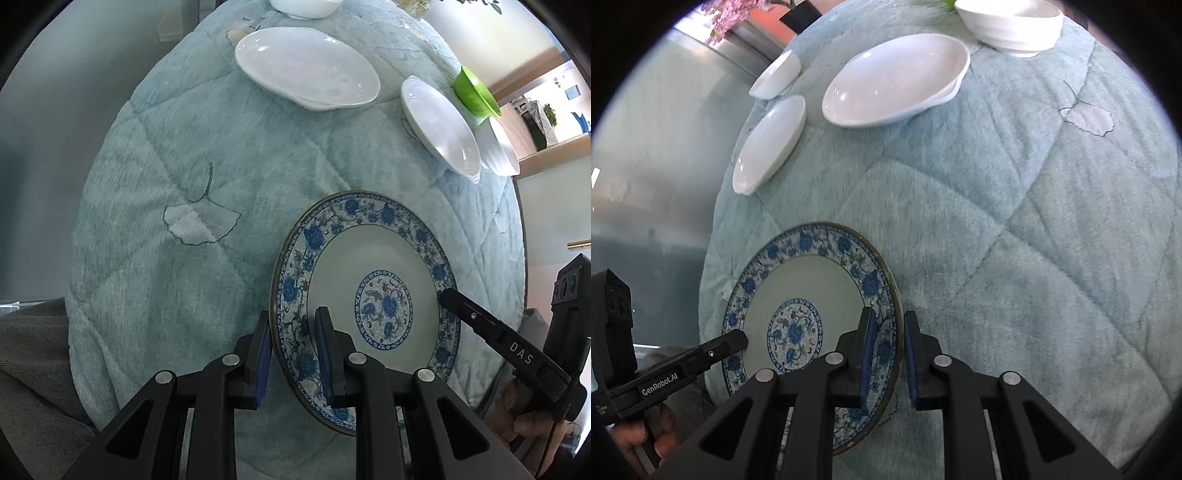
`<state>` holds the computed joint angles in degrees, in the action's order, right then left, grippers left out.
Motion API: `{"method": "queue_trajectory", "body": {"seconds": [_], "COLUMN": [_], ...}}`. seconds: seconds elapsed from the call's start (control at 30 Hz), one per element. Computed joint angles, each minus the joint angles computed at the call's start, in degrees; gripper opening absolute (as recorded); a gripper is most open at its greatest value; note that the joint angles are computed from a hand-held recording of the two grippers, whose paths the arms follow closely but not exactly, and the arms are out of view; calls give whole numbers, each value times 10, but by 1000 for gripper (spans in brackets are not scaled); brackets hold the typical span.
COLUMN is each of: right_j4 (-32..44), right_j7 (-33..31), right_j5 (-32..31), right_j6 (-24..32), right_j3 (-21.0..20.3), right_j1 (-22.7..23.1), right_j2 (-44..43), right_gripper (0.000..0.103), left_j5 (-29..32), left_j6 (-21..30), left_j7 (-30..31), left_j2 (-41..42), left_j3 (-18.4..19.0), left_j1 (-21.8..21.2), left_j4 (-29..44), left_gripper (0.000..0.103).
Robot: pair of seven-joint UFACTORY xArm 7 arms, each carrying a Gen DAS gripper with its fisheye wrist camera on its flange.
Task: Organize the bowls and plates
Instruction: 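Lift and carry the patterned plate with both grippers toward the table edge, then lower the patterned plate onto the cloth and open both grippers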
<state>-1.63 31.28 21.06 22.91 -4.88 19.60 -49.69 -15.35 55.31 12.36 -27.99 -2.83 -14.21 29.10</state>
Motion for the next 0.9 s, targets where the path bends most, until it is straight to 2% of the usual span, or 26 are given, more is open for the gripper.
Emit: {"method": "queue_trajectory", "body": {"seconds": [0.17, 0.23, 0.27, 0.3, 0.33, 0.37, 0.4, 0.43, 0.47, 0.5, 0.53, 0.57, 0.6, 0.7, 0.83, 0.9], "right_j4": [17, 24, 25, 21, 15, 11, 16, 24, 30, 42, 55, 64, 75, 112, 162, 191], "right_j7": [-1, -10, -14, -18, -12, 9, 39, 47, 49, 46, 40, 29, 18, -26, -84, -119], "right_j5": [11, 18, 25, 32, 29, 9, -25, -50, -69, -91, -112, -126, -137, -150, -132, -124], "right_j6": [-34, -43, -47, -45, -30, 0, 36, 62, 79, 95, 111, 122, 127, 125, 106, 118], "right_j3": [-3, -12, -19, -28, -19, 14, 58, 79, 84, 87, 89, 81, 75, 44, 16, 7], "right_j1": [31, 46, 52, 54, 36, -1, -41, -65, -76, -91, -106, -116, -123, -135, -117, -110], "right_j2": [53, 67, 68, 54, 22, -19, -58, -83, -98, -105, -112, -120, -117, -85, 6, 48], "right_gripper": [18, 21, 26, 51, 67, 88, 90, 91, 95, 101, 103, 102, 102, 102, 102, 102], "left_j5": [11, 35, 43, 44, 48, 55, 56, 56, 55, 60, 65, 67, 61, 29, 19, 17], "left_j6": [-8, -4, -5, -6, -13, -23, -35, -42, -65, -82, -106, -123, -140, -97, -39, -30], "left_j7": [-6, -18, -22, -21, -23, -29, -27, -26, -23, -26, -30, -31, -17, 12, 9, 13], "left_j2": [2, 3, -3, -17, -30, -51, -70, -83, -105, -119, -133, -137, -135, -78, 11, 37], "left_j3": [-2, -14, -18, -15, -16, -21, -21, -20, -20, -24, -29, -30, -21, 9, 9, 7], "left_j1": [6, 10, 9, 8, 7, 7, 2, -2, -8, -9, -9, -13, -27, -57, -36, -24], "left_j4": [-7, -6, -7, -10, -12, -12, -11, -8, -4, 0, 5, 10, 24, 93, 177, 201], "left_gripper": [20, 20, 20, 20, 22, 23, 25, 37, 62, 76, 101, 103, 103, 103, 103, 103]}}
